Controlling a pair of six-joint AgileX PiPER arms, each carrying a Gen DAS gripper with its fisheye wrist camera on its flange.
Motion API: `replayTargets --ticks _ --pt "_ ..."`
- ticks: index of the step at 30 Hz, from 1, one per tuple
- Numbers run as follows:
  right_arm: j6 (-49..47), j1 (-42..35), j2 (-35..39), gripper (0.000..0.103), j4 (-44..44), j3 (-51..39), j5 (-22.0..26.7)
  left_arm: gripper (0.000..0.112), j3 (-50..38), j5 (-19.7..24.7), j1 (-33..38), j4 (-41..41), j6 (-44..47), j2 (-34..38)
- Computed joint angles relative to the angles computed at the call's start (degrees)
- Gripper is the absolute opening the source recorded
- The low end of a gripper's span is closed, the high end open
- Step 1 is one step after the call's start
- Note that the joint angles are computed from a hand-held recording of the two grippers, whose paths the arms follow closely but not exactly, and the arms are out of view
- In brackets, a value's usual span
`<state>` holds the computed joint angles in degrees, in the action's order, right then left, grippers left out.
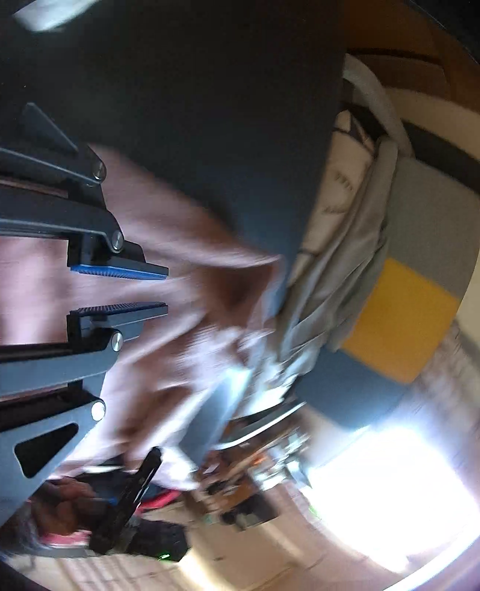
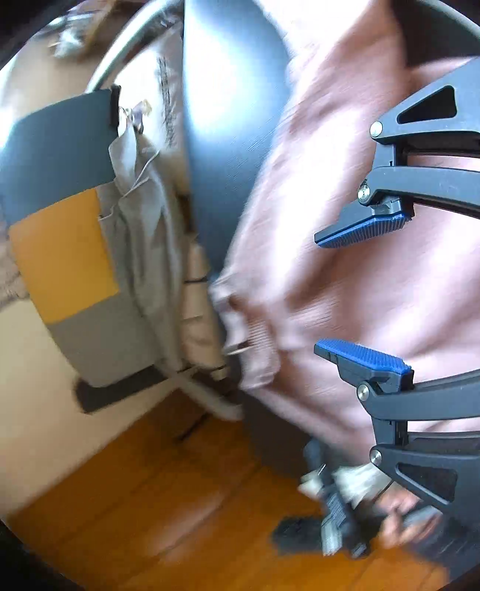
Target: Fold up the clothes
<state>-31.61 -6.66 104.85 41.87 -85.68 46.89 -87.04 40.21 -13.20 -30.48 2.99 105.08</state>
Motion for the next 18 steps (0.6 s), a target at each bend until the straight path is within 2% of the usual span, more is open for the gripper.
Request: replayTargets --ticks 4,6,9,10,11,12,15,18 --pt "-4.14 -0.56 -11.90 0.054 -6.49 17.78 -5.38 0.011 15.52 -2.57 -5.60 5.46 -1.10 -9.69" --pt "-3.86 -1.05 -17.01 0.054 -11.14 25.27 -7.84 0.011 19.50 -3.59 -6.64 7.63 -3.33 -10.82" --pt "-0.61 -1.67 -20.71 0.054 -16.97 33.05 -8.15 0.008 21.80 -5.07 -5.50 5.83 -1.95 -9.39" --pt "0.95 -1.29 -21.92 0.055 -19.20 35.82 -9.09 0.007 21.75 -5.55 -4.88 4.49 -0.59 -8.61" --pt "0.28 -1.12 -25.41 0.055 -19.14 40.37 -11.98 0.006 20.91 -5.67 -4.58 4.37 0.04 -7.62" --pt "-0.80 -1.62 -27.39 0.058 -17.44 42.73 -12.57 0.005 19.45 -5.83 -4.70 6.02 -0.69 -6.44" --pt "-1.00 -3.25 -31.94 0.058 -13.86 47.22 -12.06 0.005 12.95 -5.44 -6.45 16.19 -6.00 -1.86" --pt "3.41 -2.70 -35.20 0.060 -14.33 49.28 -10.13 0.005 3.24 -2.37 -8.12 26.74 -10.86 4.43"
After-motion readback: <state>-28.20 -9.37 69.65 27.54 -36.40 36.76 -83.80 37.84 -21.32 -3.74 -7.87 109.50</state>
